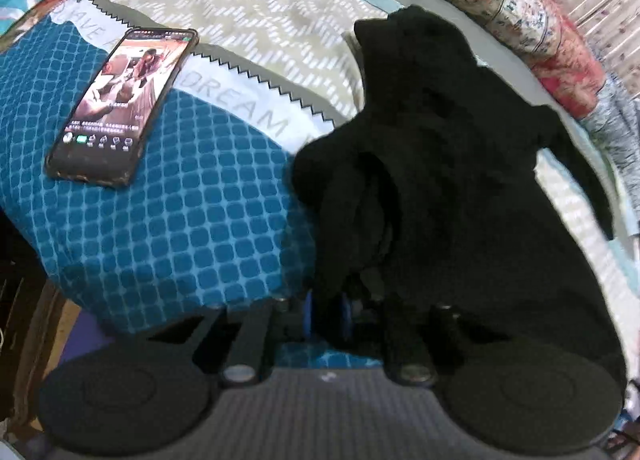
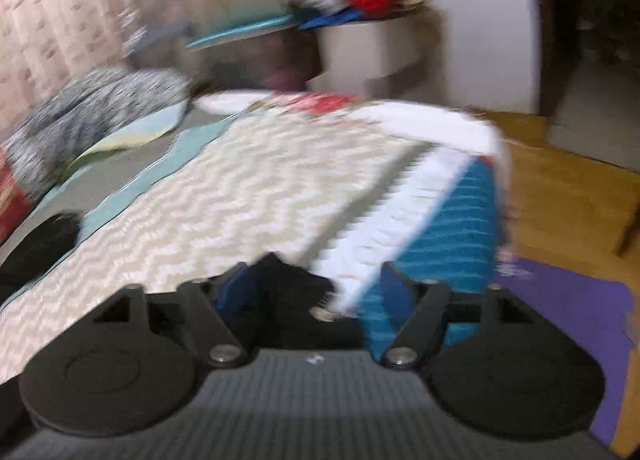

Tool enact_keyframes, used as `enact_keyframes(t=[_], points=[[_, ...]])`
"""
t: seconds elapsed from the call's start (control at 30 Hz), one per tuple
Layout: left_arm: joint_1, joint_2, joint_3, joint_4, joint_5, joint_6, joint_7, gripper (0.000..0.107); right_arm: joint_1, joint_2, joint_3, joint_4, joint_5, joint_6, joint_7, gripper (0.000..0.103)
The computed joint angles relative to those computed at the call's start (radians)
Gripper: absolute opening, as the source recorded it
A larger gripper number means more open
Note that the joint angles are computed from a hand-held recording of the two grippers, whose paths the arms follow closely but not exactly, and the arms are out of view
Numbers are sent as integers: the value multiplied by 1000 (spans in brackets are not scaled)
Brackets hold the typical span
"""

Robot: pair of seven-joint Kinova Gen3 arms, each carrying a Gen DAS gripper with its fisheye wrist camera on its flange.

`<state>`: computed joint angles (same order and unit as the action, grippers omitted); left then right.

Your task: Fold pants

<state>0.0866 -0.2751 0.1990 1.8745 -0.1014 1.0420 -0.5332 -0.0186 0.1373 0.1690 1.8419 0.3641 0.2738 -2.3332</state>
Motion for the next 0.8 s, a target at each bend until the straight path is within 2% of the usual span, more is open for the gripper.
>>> enact_keyframes(t=[0.07,0.1,0.17,0.2,0.27,0.3,0.37,0.43,0.47,0.5,0.53,0.6,0.67,0.8], points=[[-3,27,67,-17,-70,17,56,17,13,41,-50,-44,48,70,58,82],[3,38,84,-25,-96,26,76,19,-6,47,-47,-50,88,86,85,69],[22,55,94,-37,-129,41,97,20,-85,41,13,-34,168,72,109,44],[32,63,98,-42,-141,47,112,20,-127,35,59,-25,208,55,99,35],[50,67,86,-48,-148,53,120,20,-165,23,114,-28,273,16,65,31],[57,68,80,-48,-152,54,121,20,-156,17,115,-47,281,12,49,31],[68,72,79,-50,-161,55,134,22,-89,12,60,-98,248,30,54,32],[78,72,76,-47,-170,54,137,22,-3,50,-32,-177,167,101,121,44],[83,70,75,-44,-175,52,138,22,36,90,-78,-217,143,142,162,60],[88,65,72,-42,-173,52,133,25,73,124,-124,-245,126,183,202,69],[92,53,63,-43,-164,54,121,29,117,140,-169,-266,102,215,240,67],[90,17,70,-44,-165,72,131,52,206,119,-238,-270,32,230,267,69],[73,-48,82,-30,-186,79,138,53,265,65,-260,-226,-41,180,229,69],[-2,-118,97,-33,-211,93,136,55,345,-4,-322,-150,-93,62,171,69]])
